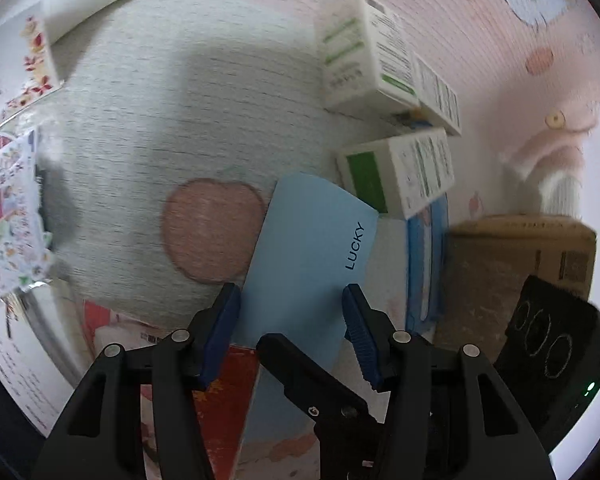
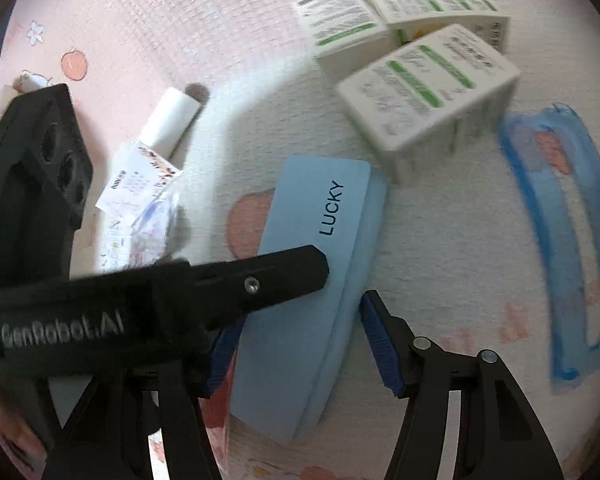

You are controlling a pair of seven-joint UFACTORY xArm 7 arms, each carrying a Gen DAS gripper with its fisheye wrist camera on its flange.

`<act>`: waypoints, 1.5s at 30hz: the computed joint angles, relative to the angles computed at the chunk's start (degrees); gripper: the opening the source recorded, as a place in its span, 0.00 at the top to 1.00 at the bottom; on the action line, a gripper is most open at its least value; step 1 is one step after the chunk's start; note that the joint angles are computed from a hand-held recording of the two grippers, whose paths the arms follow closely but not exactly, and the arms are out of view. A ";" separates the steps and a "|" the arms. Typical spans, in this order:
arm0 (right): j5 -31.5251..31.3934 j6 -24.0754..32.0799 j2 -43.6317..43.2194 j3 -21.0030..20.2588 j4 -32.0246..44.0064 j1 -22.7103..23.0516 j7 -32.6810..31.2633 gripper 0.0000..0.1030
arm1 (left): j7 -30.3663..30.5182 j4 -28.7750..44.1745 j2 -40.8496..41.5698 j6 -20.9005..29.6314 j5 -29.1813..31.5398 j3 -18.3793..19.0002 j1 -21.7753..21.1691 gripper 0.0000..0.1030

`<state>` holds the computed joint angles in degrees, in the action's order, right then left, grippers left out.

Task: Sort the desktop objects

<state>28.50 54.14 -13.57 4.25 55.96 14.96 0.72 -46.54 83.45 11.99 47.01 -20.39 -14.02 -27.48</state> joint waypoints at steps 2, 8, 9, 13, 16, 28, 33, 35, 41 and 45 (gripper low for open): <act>0.06 0.64 -0.57 -0.64 -0.47 -0.56 0.19 0.45 | 1.22 0.71 0.81 -0.17 -2.13 -0.79 -0.02 0.45; -4.27 3.98 -4.32 -2.06 -2.69 -2.69 -0.82 0.45 | 0.48 1.20 2.92 -3.69 -4.72 -2.52 -2.98 0.47; -4.63 4.58 -5.65 -2.48 -3.70 -3.16 -1.05 0.45 | 0.00 2.09 3.93 -3.99 -4.31 -2.72 -3.69 0.47; -5.83 7.42 -9.71 -3.52 -6.36 -4.48 -1.13 0.45 | -1.42 1.08 3.56 -5.46 -4.52 -3.70 -5.60 0.47; -6.39 9.05 -13.17 -3.83 -8.70 -5.06 -0.69 0.45 | -3.26 -1.71 1.77 -7.59 -4.70 -4.08 -6.92 0.47; -0.15 18.57 -26.89 -8.95 -18.44 -5.38 -0.24 0.44 | -24.75 -7.11 -1.25 -14.92 8.28 -3.68 -14.50 0.47; 2.82 23.19 -31.36 -12.11 -20.74 -7.45 -1.54 0.44 | -31.35 -10.79 -4.98 -15.12 10.15 -4.56 -15.30 0.47; 3.94 23.94 -32.65 -12.85 -21.11 -8.47 -1.48 0.44 | -33.79 -13.60 -7.53 -16.26 10.54 -5.02 -15.28 0.47; 3.62 24.47 -34.72 -13.34 -19.98 -10.58 -2.41 0.44 | -43.90 -15.59 -12.03 -13.40 16.62 -5.72 -14.97 0.47; 2.26 22.37 -35.68 -12.41 -19.18 -11.15 -2.68 0.49 | -50.33 -14.63 -13.24 -9.21 21.93 -6.99 -14.60 0.62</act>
<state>30.76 76.51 -49.26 -8.16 36.78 3.81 -1.96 -96.87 68.82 -1.24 37.79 1.54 -21.01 -42.08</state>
